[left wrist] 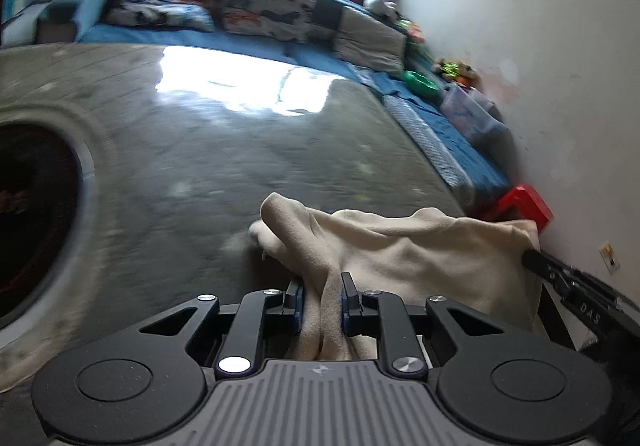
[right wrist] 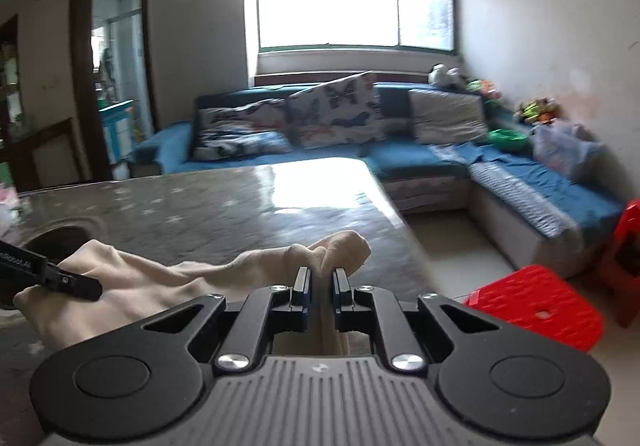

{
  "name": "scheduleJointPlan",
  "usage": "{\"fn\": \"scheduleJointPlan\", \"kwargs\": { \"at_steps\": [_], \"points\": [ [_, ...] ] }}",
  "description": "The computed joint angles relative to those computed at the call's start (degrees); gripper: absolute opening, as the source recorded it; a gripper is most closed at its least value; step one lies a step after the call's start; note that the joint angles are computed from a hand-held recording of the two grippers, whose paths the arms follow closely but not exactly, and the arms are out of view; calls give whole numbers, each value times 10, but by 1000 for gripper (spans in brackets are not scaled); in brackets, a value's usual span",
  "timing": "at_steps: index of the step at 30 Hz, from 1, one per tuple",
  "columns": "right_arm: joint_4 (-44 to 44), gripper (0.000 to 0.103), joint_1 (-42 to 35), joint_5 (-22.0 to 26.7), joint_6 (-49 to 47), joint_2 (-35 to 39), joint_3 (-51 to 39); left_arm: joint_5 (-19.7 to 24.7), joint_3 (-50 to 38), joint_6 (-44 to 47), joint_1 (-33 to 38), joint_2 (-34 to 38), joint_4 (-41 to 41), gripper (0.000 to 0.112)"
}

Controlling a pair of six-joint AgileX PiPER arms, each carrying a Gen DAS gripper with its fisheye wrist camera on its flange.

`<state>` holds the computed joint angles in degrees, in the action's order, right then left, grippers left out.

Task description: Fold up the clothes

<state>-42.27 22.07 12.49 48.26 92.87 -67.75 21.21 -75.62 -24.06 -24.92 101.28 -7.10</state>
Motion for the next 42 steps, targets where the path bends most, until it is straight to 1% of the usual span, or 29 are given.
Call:
{"fn": "scheduleJointPlan", "kwargs": {
  "at_steps": [5,11,14,20,22,25,28,30,35,37,39,40,41,42],
  "points": [
    [-43,10,-43,10,25,-5,-3,15,-75,-34,-37,51,50,19],
    [-69,10,-75,9,43,8,-8,55,-163,-65,-68,112,97,19],
    [-93,10,-84,4,70,19,-6,70,-192,-75,-76,134,112,19],
    [-88,10,-94,-3,68,42,-9,95,-221,-91,-84,158,134,19],
    [-86,10,-94,-3,68,49,-10,104,-229,-84,-82,164,129,19],
    [-47,10,-95,6,29,63,-25,114,-236,-81,-81,171,126,19],
    [-34,11,-98,14,15,79,-33,124,-242,-82,-82,177,128,21],
    [-34,11,-97,18,15,83,-34,130,-242,-88,-83,178,134,24],
    [-37,12,-96,25,18,89,-36,133,-241,-99,-83,182,144,26],
    [-29,14,-94,23,9,88,-36,136,-242,-103,-85,183,150,28],
    [-14,24,-93,18,-2,86,-31,140,-244,-108,-86,185,158,34],
    [0,26,-91,15,-16,86,-31,141,-244,-112,-87,185,161,35],
    [15,29,-90,13,-29,86,-31,143,-244,-117,-87,184,165,39],
    [31,34,-88,11,-43,86,-31,145,-243,-122,-87,184,169,43]
  ]
}}
